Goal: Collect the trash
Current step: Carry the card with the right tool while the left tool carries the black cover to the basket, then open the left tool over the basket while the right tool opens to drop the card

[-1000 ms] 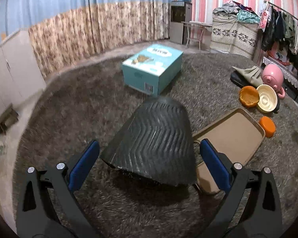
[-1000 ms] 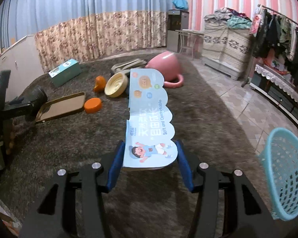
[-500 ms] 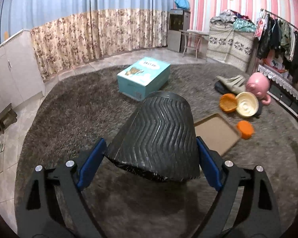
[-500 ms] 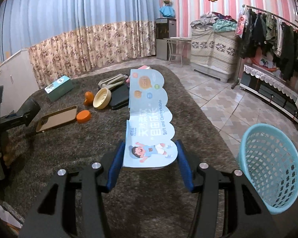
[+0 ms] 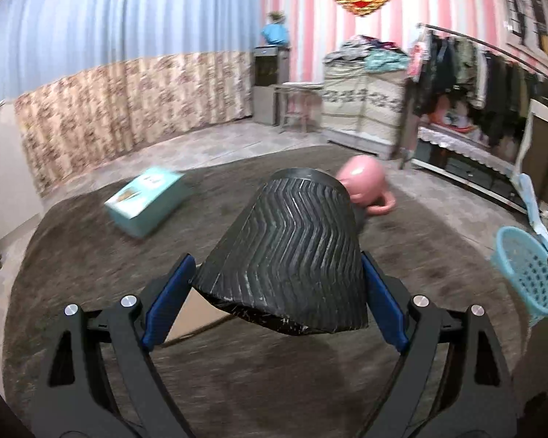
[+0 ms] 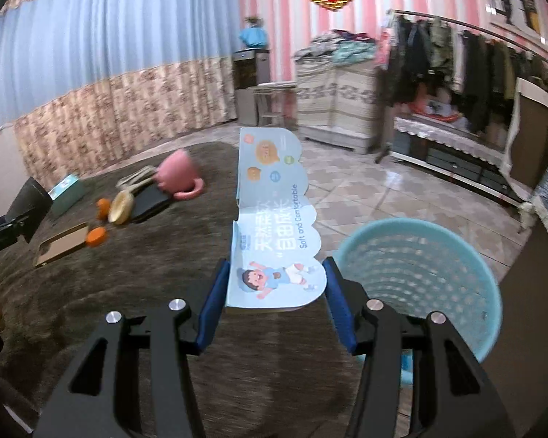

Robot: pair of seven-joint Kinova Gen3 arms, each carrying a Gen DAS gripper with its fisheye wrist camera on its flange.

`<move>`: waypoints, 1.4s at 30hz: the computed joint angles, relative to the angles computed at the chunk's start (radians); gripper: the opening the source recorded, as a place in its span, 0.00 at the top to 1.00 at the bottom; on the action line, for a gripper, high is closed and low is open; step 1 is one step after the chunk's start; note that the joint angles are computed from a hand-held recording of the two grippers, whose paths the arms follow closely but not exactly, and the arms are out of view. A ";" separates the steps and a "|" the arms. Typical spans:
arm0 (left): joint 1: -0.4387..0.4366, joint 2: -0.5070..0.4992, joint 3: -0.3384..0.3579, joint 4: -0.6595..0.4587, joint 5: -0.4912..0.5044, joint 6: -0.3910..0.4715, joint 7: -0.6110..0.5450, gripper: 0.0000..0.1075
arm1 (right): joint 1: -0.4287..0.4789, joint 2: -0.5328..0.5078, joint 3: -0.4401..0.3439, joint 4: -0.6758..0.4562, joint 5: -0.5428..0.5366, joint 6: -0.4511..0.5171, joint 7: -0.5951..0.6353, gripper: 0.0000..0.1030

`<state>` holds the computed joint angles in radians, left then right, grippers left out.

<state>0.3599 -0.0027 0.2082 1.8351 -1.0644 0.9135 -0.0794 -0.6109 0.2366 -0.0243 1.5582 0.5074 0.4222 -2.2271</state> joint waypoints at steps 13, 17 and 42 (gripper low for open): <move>0.188 0.221 -0.042 -0.246 -0.040 -0.059 -0.062 0.20 | 0.079 -0.050 0.050 0.072 0.167 0.026 -0.169 0.50; 0.239 0.288 -0.071 -0.321 -0.040 -0.088 -0.104 0.20 | 0.105 -0.050 0.049 0.083 0.199 0.029 -0.202 0.50; 0.344 0.654 -0.170 -0.790 0.288 -0.240 -0.557 0.19 | 0.212 -0.030 0.082 0.137 0.171 0.004 -0.211 0.50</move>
<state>0.7043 0.6508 0.0383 1.0447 -0.7765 0.6735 -0.6364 -0.3985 0.2066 0.0572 1.6947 0.6784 0.4266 -2.4381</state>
